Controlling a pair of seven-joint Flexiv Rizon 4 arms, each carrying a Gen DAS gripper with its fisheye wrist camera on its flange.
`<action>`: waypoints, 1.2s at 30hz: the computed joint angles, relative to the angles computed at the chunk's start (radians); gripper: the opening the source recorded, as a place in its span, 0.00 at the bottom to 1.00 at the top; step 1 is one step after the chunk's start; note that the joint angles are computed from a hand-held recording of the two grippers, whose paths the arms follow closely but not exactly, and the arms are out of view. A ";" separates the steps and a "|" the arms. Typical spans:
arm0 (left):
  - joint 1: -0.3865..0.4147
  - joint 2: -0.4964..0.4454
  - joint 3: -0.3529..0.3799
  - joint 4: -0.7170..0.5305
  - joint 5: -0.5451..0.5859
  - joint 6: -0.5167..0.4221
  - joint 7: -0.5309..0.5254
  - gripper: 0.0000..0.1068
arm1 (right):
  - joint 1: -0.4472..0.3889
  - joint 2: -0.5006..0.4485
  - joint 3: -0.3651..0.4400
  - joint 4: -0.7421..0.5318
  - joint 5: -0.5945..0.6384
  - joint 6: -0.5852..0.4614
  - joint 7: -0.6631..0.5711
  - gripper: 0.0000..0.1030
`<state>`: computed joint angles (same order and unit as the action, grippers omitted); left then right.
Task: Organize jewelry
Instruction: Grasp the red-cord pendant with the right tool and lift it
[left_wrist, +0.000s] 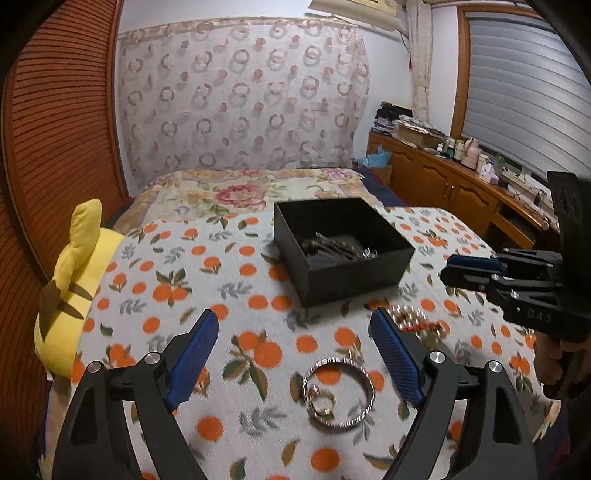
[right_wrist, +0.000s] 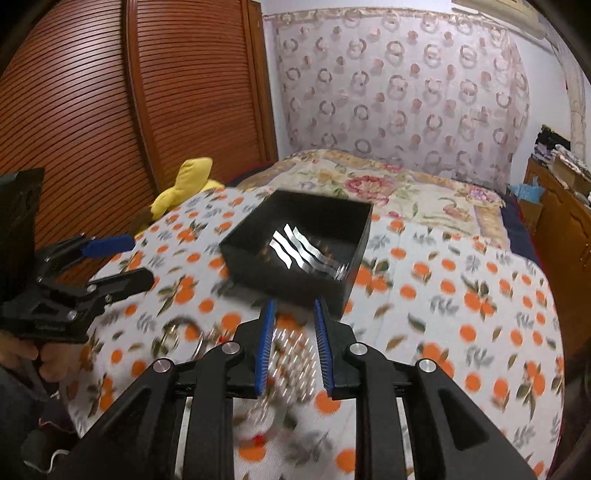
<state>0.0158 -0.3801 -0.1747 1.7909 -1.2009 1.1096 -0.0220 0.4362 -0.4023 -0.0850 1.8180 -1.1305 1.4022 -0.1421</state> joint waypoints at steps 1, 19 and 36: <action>0.000 0.003 0.001 0.009 -0.002 0.001 0.004 0.76 | 0.000 0.001 0.009 0.006 0.007 -0.001 -0.011 0.24; 0.011 0.024 0.029 0.074 0.016 -0.020 0.005 0.76 | 0.069 -0.064 0.054 -0.062 0.249 -0.098 -0.359 0.04; 0.002 0.031 0.026 0.086 0.018 -0.026 0.007 0.76 | 0.034 0.050 -0.014 -0.009 -0.043 0.020 -0.066 0.03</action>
